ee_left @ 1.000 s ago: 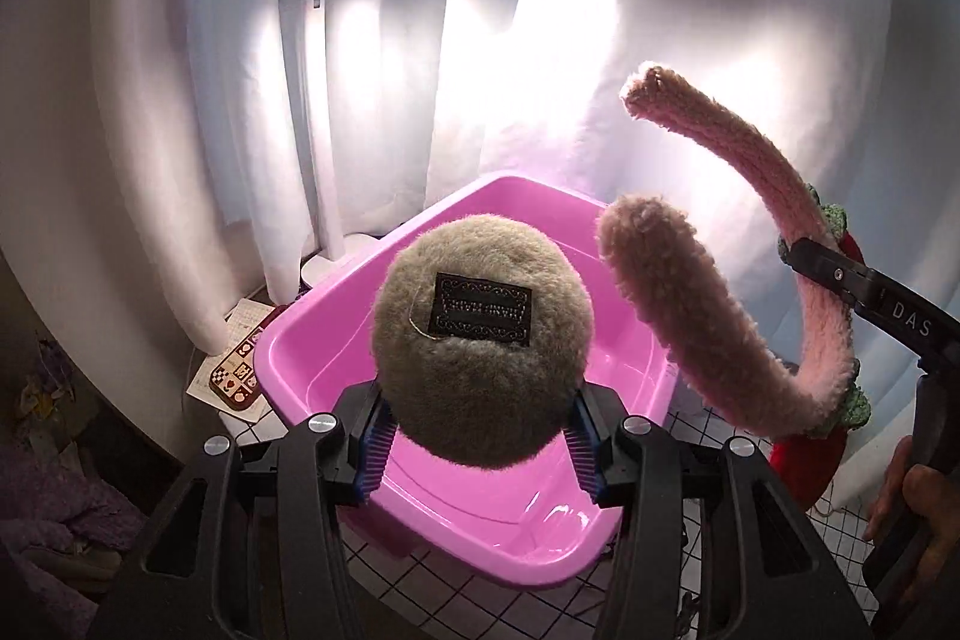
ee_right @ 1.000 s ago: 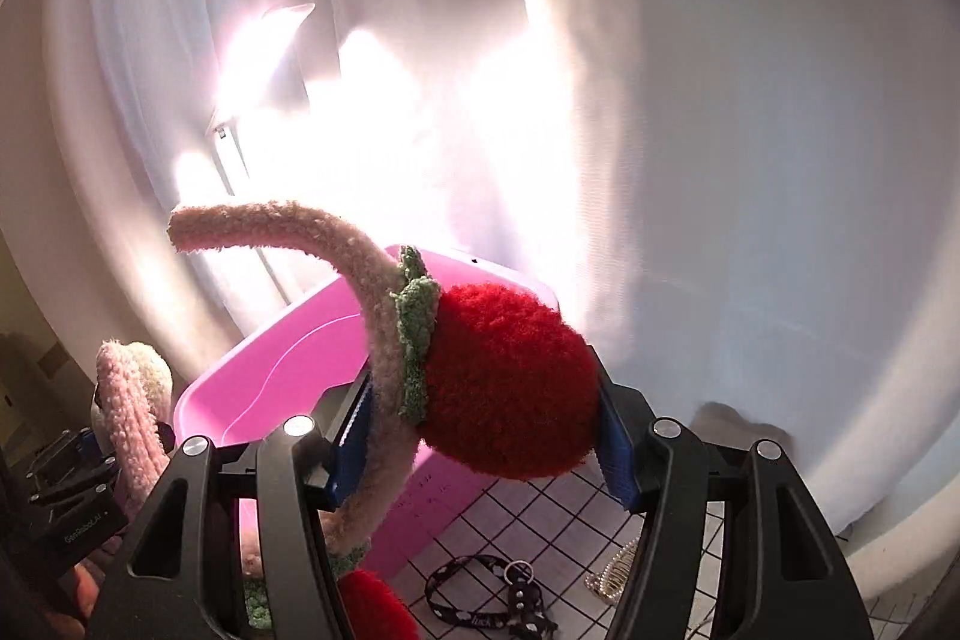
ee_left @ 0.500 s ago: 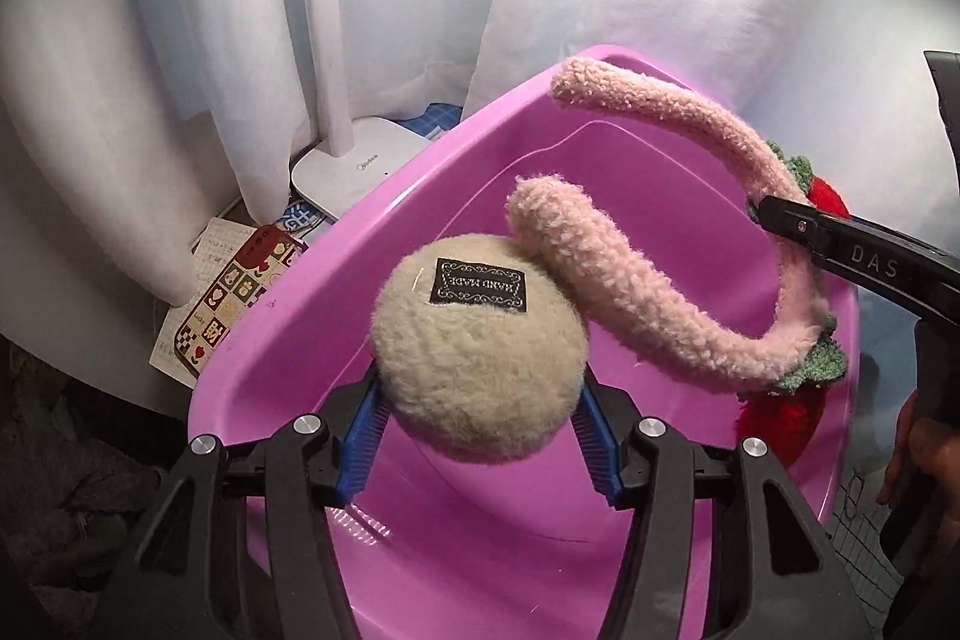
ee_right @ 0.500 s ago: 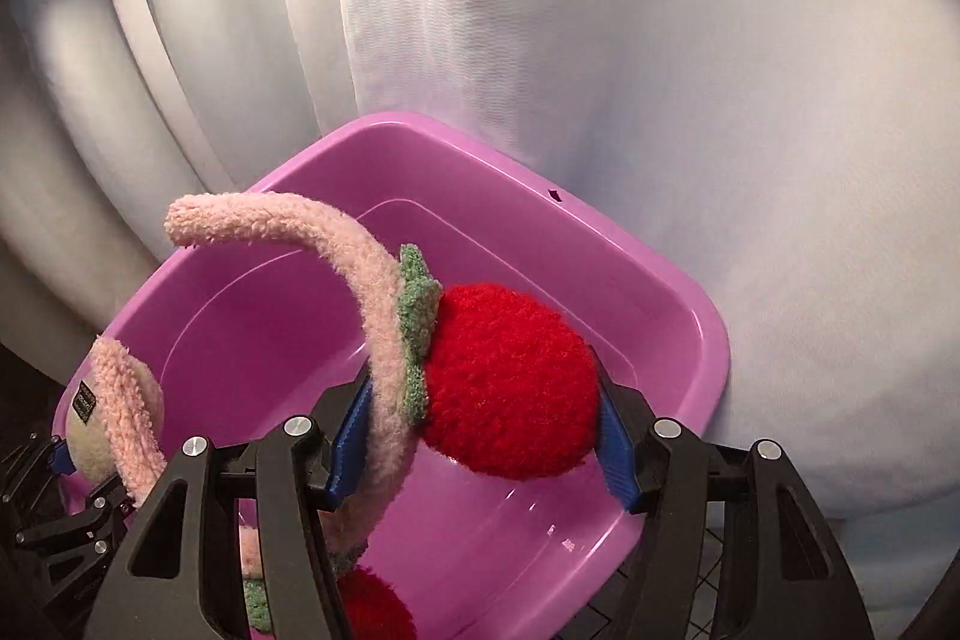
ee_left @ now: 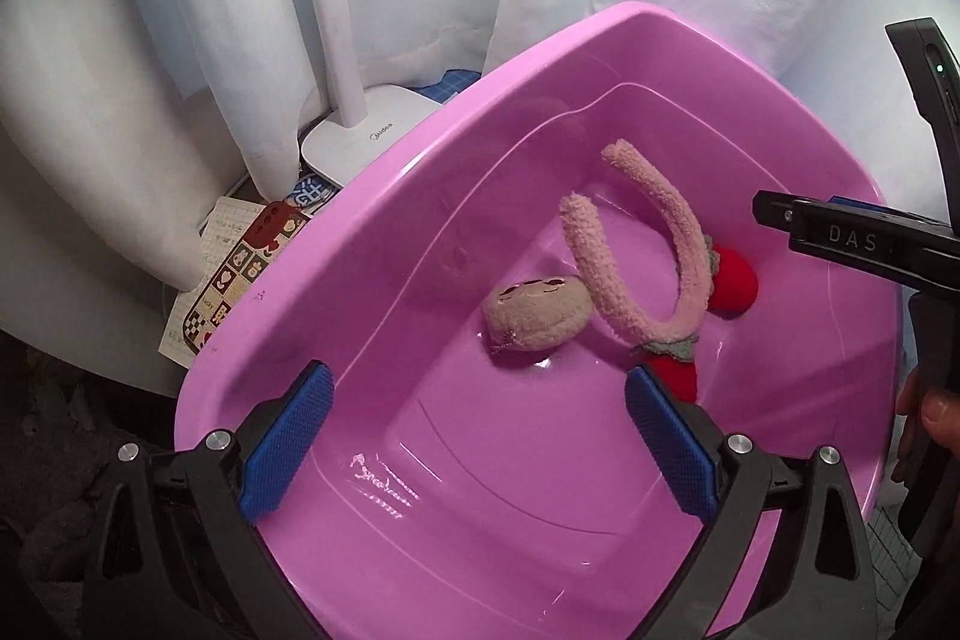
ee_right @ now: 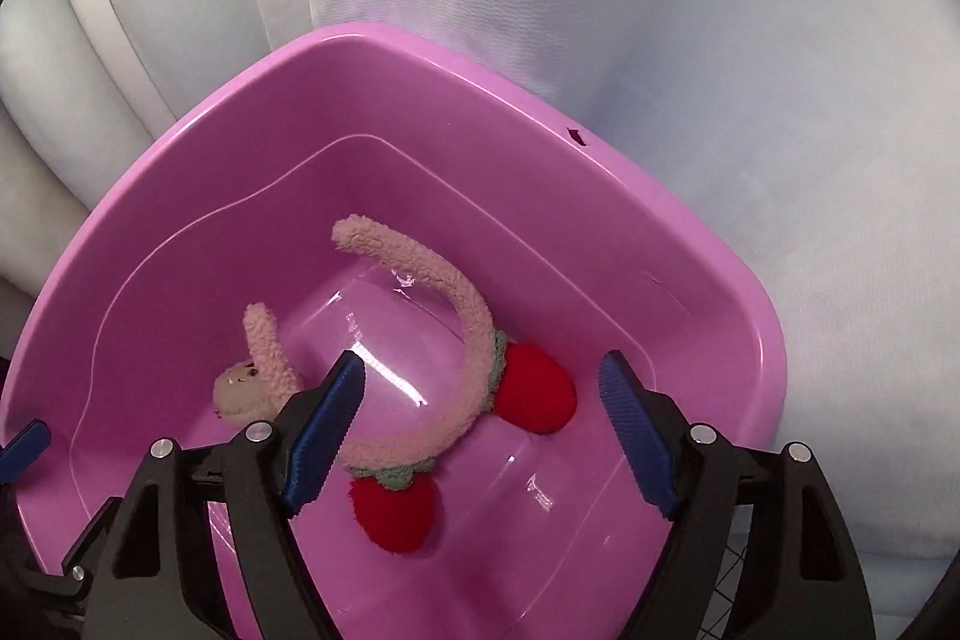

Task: Organize jewelry
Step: 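Withdraw both tools from the tub back over the table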

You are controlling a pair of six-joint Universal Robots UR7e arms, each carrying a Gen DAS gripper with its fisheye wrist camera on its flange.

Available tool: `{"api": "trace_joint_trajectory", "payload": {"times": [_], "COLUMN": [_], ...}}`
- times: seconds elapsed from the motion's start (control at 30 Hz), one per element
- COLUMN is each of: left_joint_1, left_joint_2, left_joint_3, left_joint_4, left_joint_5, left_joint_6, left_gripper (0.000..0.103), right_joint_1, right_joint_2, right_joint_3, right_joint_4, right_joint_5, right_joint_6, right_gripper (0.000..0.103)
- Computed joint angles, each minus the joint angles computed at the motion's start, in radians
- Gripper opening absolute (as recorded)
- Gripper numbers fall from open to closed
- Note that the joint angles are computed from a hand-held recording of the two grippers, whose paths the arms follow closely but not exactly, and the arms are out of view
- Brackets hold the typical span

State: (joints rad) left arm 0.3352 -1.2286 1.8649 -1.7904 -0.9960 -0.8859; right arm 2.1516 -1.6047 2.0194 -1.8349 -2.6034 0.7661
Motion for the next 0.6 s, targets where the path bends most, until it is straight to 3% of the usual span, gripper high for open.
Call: {"api": "trace_joint_trajectory", "payload": {"times": [0.2,0.43,0.6], "left_joint_1": [-0.014,-0.055,-0.092], "left_joint_2": [-0.014,-0.043,-0.064], "left_joint_3": [0.011,0.017,0.021], "left_joint_4": [0.010,0.048,0.074], "left_joint_5": [0.015,0.046,0.058], "left_joint_6": [-0.004,-0.042,-0.072], "left_gripper": [0.096,0.096,0.096], "right_joint_1": [0.037,0.030,0.069], "right_joint_2": [-0.021,-0.032,-0.055], "right_joint_3": [0.013,0.021,0.026], "right_joint_4": [0.021,-0.056,-0.049], "right_joint_5": [0.003,0.001,0.001], "right_joint_6": [0.029,-0.051,-0.036], "right_gripper": [0.077,0.077,0.077]}}
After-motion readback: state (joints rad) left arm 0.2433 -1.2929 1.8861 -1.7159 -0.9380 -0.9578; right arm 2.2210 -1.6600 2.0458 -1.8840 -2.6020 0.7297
